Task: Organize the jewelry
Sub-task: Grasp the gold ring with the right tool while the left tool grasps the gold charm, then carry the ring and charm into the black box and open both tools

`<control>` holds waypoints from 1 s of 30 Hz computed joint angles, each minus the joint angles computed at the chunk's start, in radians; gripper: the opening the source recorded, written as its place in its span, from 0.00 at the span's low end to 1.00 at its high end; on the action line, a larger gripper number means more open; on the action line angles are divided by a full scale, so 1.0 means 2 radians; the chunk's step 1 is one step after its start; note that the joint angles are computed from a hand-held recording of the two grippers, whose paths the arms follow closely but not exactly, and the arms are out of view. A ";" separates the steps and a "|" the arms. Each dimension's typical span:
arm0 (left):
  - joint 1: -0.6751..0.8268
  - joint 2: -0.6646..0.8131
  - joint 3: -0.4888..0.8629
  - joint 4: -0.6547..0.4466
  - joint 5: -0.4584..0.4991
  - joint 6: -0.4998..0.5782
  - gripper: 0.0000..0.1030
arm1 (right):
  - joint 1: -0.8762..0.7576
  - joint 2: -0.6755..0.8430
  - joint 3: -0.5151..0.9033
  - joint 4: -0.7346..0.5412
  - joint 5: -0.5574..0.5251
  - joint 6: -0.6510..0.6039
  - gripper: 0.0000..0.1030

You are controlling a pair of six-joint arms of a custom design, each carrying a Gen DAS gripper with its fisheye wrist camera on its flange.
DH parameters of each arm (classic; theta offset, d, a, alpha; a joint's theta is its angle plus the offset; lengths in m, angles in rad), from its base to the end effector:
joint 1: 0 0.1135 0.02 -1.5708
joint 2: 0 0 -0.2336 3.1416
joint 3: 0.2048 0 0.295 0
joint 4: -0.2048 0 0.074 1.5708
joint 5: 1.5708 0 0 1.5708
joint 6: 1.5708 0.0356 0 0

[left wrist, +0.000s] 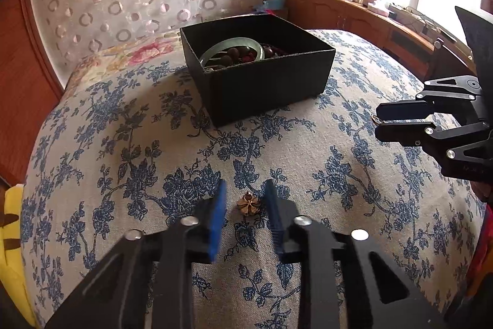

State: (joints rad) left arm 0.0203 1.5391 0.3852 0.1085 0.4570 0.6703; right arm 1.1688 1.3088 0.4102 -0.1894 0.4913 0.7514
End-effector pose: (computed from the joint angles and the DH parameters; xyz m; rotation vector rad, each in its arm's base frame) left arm 0.2378 -0.0109 0.0155 0.9396 2.3024 -0.3172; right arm 0.1075 0.2099 0.0571 -0.3623 2.4457 0.1430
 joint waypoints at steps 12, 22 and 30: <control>0.009 -0.015 0.016 -0.009 0.008 -0.022 0.14 | -0.043 -0.040 0.014 -0.011 0.003 -0.063 0.26; -0.006 -0.064 0.052 -0.032 0.019 -0.071 0.14 | -0.127 -0.009 0.056 0.037 -0.018 -0.123 0.26; -0.029 -0.027 0.081 0.003 0.001 -0.113 0.14 | -0.176 0.035 0.069 0.091 -0.062 -0.124 0.26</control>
State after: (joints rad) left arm -0.0370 1.4856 0.5472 0.1150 0.4594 0.4450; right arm 0.8158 1.3781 0.5483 -0.0080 0.3669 0.5030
